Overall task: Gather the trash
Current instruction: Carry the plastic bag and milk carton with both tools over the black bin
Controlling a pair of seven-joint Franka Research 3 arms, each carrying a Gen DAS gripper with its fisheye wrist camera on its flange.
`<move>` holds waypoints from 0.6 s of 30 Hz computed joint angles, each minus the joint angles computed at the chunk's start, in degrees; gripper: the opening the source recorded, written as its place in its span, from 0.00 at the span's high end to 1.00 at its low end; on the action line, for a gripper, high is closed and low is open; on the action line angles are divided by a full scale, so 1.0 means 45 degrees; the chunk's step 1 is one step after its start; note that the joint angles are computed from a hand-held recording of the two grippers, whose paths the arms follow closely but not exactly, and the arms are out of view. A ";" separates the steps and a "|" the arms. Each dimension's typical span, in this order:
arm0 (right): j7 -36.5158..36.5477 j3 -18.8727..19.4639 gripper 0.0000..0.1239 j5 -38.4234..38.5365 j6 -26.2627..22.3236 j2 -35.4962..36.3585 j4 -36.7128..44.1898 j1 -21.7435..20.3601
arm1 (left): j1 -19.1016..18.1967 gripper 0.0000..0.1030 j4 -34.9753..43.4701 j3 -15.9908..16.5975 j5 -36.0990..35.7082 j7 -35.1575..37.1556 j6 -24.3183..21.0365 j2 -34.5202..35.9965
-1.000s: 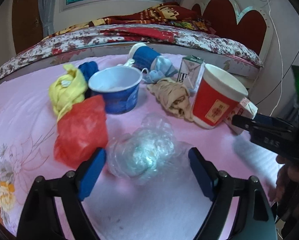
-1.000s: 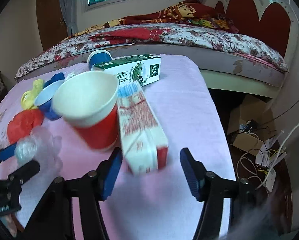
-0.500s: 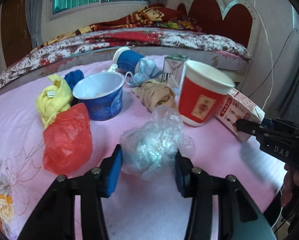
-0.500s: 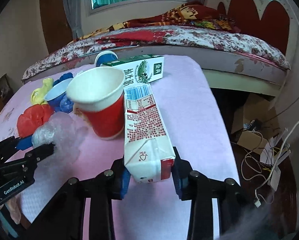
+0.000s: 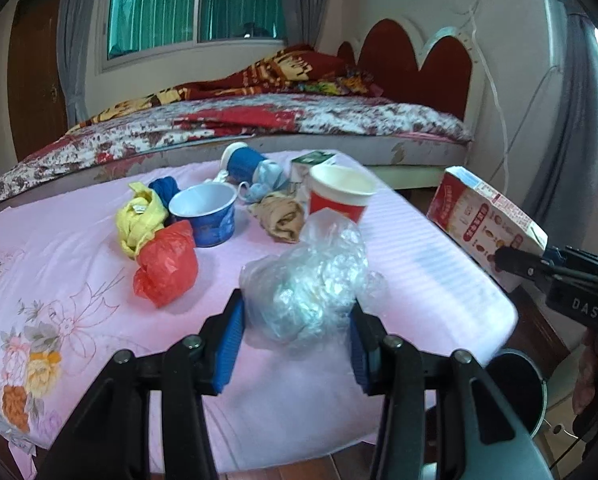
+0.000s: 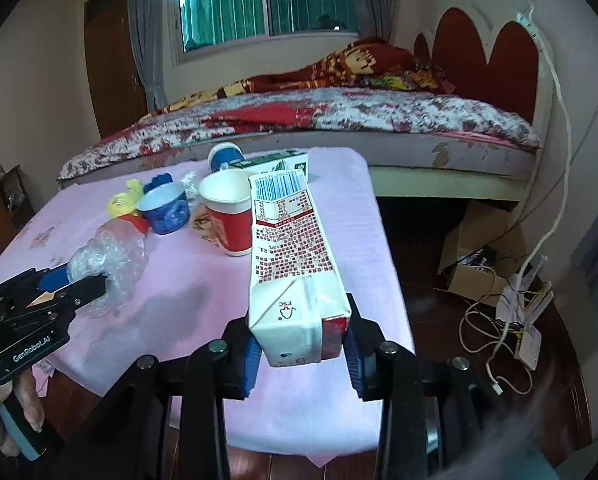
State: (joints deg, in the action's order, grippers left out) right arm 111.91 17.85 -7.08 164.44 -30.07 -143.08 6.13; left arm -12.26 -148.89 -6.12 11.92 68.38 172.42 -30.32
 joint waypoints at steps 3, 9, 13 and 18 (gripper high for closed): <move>0.0022 -0.0169 0.70 0.0223 -0.0373 -0.1520 -0.0902 0.0243 | -0.0590 0.54 -0.0305 0.0178 -0.0243 0.0172 -0.0100 -0.0550; -0.0210 -0.0466 0.70 0.0741 -0.1507 -0.4218 -0.2420 0.0335 | -0.1469 0.54 -0.0564 0.0088 -0.0421 0.0330 -0.0056 -0.1032; -0.0218 -0.0622 0.70 0.1074 -0.2179 -0.5478 -0.3237 0.0144 | -0.2193 0.54 -0.0472 0.0053 -0.0590 0.0521 -0.0057 -0.0879; -0.0252 -0.0864 0.70 0.1350 -0.2929 -0.6867 -0.4215 -0.0078 | -0.2998 0.54 -0.0181 -0.0049 -0.0784 0.0849 -0.0021 -0.0447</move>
